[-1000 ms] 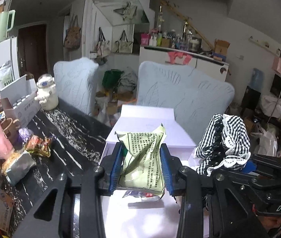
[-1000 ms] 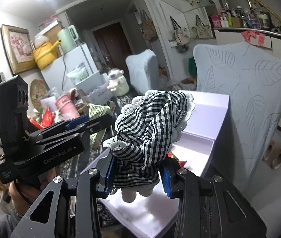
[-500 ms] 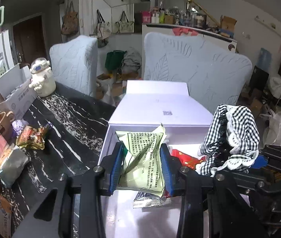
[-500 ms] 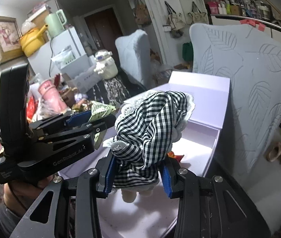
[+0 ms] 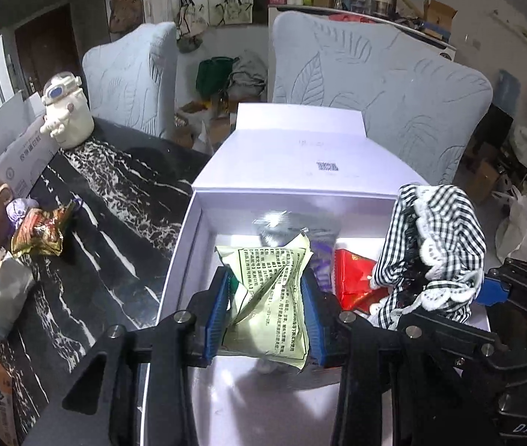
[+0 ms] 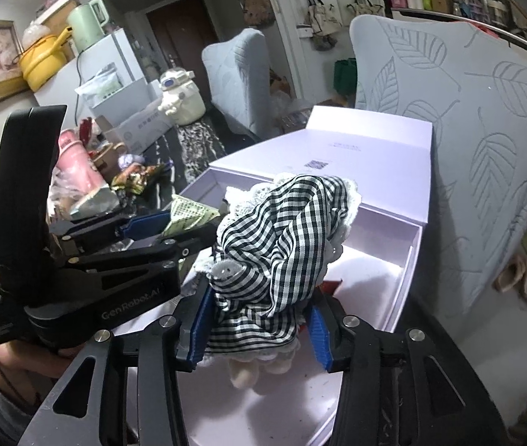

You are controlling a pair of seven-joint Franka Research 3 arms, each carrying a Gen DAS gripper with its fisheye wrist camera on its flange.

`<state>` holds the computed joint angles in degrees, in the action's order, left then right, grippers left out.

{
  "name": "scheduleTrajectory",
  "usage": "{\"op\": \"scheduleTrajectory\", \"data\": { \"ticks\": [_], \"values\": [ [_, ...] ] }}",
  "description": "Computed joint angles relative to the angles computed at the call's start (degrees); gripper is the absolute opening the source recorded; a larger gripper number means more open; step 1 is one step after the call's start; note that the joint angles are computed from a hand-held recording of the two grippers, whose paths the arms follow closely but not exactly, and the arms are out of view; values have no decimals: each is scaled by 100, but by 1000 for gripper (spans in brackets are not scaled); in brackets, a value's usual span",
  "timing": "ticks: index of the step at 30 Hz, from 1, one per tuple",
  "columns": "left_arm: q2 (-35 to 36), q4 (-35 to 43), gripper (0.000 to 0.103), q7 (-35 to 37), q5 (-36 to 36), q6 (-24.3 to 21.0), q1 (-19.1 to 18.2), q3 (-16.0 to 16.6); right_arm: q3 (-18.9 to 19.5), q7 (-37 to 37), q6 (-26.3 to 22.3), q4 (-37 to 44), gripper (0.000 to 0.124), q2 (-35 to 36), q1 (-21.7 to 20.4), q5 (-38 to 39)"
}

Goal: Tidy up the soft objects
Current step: 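Lift and carry the green packet and gingham cloth toward the box, then open the left tool over the box while the right opens to drop the doll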

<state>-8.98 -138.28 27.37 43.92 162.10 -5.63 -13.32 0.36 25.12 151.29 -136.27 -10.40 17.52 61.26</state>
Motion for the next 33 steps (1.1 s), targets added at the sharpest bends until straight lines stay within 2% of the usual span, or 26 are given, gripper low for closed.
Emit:
{"op": "scheduleTrajectory", "data": {
  "ticks": [3, 4, 10, 12, 13, 15, 23, 33],
  "values": [
    [52, 45, 38, 297, -356, -168, -93, 46, -12, 58, -36, 2, 47, 20, -21, -36],
    [68, 68, 39, 317, -409, -246, -103, 44, -26, 72, -73, -1, 51, 12, -32, -22],
    [-11, 115, 45, -49, -243, -667, -91, -30, -19, 109, 102, -139, 56, -160, -42, -43],
    [-71, 108, 57, -256, -65, -785, -79, -74, -59, 50, 147, -207, 56, -243, -23, 39],
    [-97, 104, 68, -290, -35, -808, -89, -75, -73, 48, 168, -244, 56, -288, -23, 49],
    [-194, 73, 77, -427, 120, -853, -91, -112, -98, 98, 179, -296, 57, -355, -31, 18],
    [-690, -14, 77, -733, 406, -1139, -159, -282, -227, 164, 241, -499, 59, -828, 5, -21],
    [-1697, -370, 77, -1008, 466, -1081, -165, -525, -350, 270, 507, -802, 59, -1609, 233, -227]
  ]
}}
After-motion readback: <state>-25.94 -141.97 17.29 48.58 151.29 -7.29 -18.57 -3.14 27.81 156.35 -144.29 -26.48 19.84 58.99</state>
